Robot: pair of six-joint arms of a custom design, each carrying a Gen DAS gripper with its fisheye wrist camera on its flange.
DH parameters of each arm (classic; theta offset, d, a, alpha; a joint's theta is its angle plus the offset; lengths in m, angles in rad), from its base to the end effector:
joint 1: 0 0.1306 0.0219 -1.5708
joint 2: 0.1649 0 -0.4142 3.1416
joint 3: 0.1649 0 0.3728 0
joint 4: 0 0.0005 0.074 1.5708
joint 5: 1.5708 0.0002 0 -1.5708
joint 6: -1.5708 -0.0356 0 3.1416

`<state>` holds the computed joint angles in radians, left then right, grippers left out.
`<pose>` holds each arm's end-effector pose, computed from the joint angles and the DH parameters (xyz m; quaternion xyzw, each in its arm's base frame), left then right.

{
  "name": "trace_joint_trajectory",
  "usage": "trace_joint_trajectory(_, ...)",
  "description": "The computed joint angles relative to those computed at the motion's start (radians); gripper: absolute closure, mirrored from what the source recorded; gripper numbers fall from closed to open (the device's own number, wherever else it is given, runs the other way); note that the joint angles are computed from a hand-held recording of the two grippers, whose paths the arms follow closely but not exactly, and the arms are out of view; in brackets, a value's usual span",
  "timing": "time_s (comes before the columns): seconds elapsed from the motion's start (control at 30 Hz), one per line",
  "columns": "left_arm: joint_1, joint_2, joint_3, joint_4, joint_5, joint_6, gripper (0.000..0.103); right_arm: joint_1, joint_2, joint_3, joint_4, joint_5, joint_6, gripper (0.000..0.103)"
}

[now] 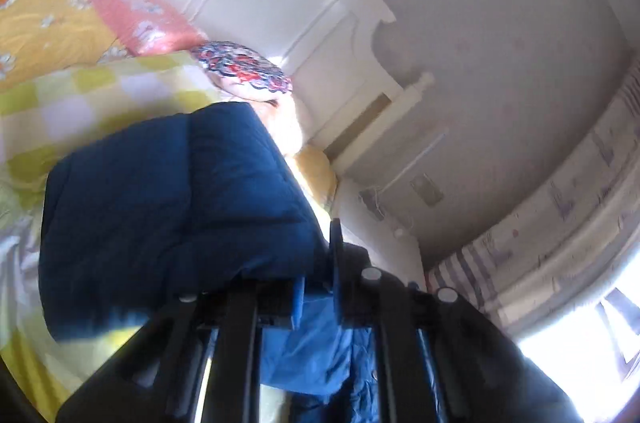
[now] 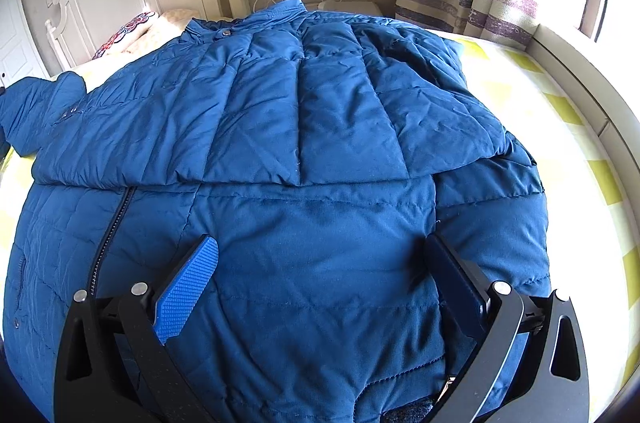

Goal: Fold large clothes

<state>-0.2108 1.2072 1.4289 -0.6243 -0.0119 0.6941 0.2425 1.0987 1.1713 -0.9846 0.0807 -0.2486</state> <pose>0.3956 -0.0847 0.5755 -0.2028 0.8092 -0.2366 0.4981 0.3263 0.0773 0.4658 0.0159 0.9454 0.0415 0.3228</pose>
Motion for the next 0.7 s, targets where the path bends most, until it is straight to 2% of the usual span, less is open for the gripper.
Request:
trace_joint_trajectory(0.07, -0.16, 0.062, 0.074, -0.031, -0.021, -0.148, 0.093, 0.001, 0.002, 0.001, 0.0, 0.001, 0.0, 0.004)
trace_joint_trajectory(0.17, -0.36, 0.172, 0.157, -0.075, -0.024, -0.305, 0.093, -0.002, 0.002, 0.002, -0.002, -0.002, 0.001, 0.004)
trace_joint_trajectory(0.23, -0.453, 0.259, 0.219, -0.152, -0.045, -0.369, 0.088, -0.003, 0.001, 0.002, 0.0, -0.005, 0.001, 0.004)
trace_joint_trajectory(0.3, -0.496, 0.334, 0.256, -0.232, -0.035, -0.377, 0.086, -0.002, 0.001, 0.0, 0.002, -0.007, -0.003, 0.004)
trace_joint_trajectory(0.33, -0.501, 0.362, 0.259, -0.264, -0.008, -0.364, 0.071, -0.002, 0.001, 0.0, 0.002, -0.007, -0.004, 0.004)
trace_joint_trajectory(0.37, -0.504, 0.389, 0.263, -0.29, 0.006, -0.357, 0.062, -0.002, 0.002, 0.0, 0.003, -0.008, -0.004, 0.004)
trace_joint_trajectory(0.43, -0.53, 0.374, 0.211, -0.25, -0.044, -0.397, 0.049, -0.004, 0.001, -0.002, 0.005, -0.012, -0.004, 0.004)
trace_joint_trajectory(0.5, -0.544, 0.354, 0.209, -0.287, -0.049, -0.422, 0.036, -0.005, 0.0, -0.003, 0.007, -0.014, -0.005, 0.004)
trace_joint_trajectory(0.53, -0.55, 0.321, 0.188, -0.268, -0.066, -0.413, 0.035, -0.006, 0.001, -0.003, 0.007, -0.016, -0.005, 0.004)
trace_joint_trajectory(0.57, -0.553, 0.271, 0.147, -0.218, -0.088, -0.407, 0.034, -0.006, 0.002, -0.002, 0.006, -0.016, -0.005, 0.004)
trace_joint_trajectory(0.6, -0.542, 0.209, 0.095, -0.152, -0.082, -0.405, 0.028, -0.005, 0.003, -0.002, 0.005, -0.013, -0.005, 0.004)
trace_joint_trajectory(0.63, -0.536, 0.141, 0.037, -0.067, -0.093, -0.391, 0.01, -0.002, 0.004, 0.0, 0.003, -0.008, -0.004, 0.004)
trace_joint_trajectory(0.67, -0.532, 0.063, -0.045, 0.038, -0.148, -0.37, 0.002, 0.001, 0.005, 0.0, 0.001, -0.003, -0.004, 0.004)
trace_joint_trajectory(0.7, -0.525, 0.001, -0.113, 0.126, -0.227, -0.342, 0.002, 0.002, 0.006, 0.001, -0.001, 0.0, -0.003, 0.004)
